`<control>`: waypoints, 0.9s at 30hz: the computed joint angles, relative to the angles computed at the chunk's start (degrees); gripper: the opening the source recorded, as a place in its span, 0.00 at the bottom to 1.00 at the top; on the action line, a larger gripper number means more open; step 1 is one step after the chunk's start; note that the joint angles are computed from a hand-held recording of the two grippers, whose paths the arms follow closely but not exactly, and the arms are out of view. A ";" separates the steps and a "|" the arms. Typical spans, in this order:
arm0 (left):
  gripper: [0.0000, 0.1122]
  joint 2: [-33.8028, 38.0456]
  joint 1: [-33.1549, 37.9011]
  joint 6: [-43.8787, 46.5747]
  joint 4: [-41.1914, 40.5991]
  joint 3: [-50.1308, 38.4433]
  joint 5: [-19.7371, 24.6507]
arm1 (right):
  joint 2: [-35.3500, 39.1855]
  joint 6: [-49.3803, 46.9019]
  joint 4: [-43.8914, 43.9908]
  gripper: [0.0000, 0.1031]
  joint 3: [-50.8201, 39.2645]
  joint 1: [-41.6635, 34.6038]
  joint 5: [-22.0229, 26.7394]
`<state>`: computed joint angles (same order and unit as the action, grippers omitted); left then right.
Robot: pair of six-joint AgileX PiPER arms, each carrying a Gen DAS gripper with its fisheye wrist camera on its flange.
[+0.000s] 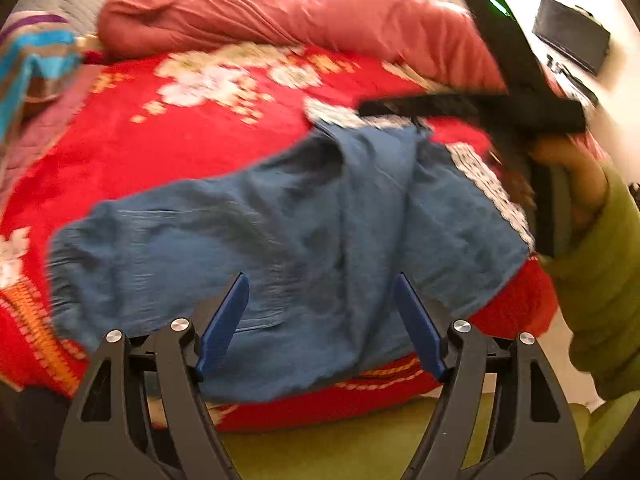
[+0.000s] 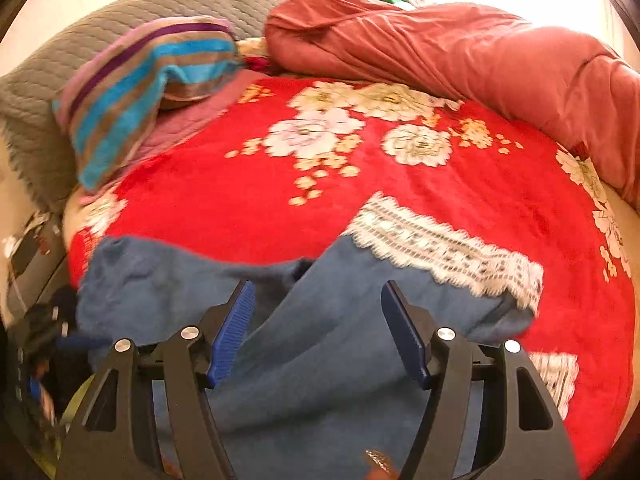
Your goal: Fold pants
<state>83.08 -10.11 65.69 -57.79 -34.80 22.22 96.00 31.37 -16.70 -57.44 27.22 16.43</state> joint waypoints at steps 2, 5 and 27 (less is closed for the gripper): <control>0.60 3.27 -1.78 -1.47 1.04 -2.22 0.55 | 3.45 -4.71 4.31 0.63 -3.98 -1.68 1.67; 0.60 8.47 -4.08 -3.95 2.53 -6.60 0.77 | 9.85 -8.71 7.43 0.63 -11.70 -3.72 5.21; 0.31 15.17 -3.56 12.51 -15.13 -7.36 1.39 | 14.93 -1.26 0.69 0.09 -17.15 -9.51 4.35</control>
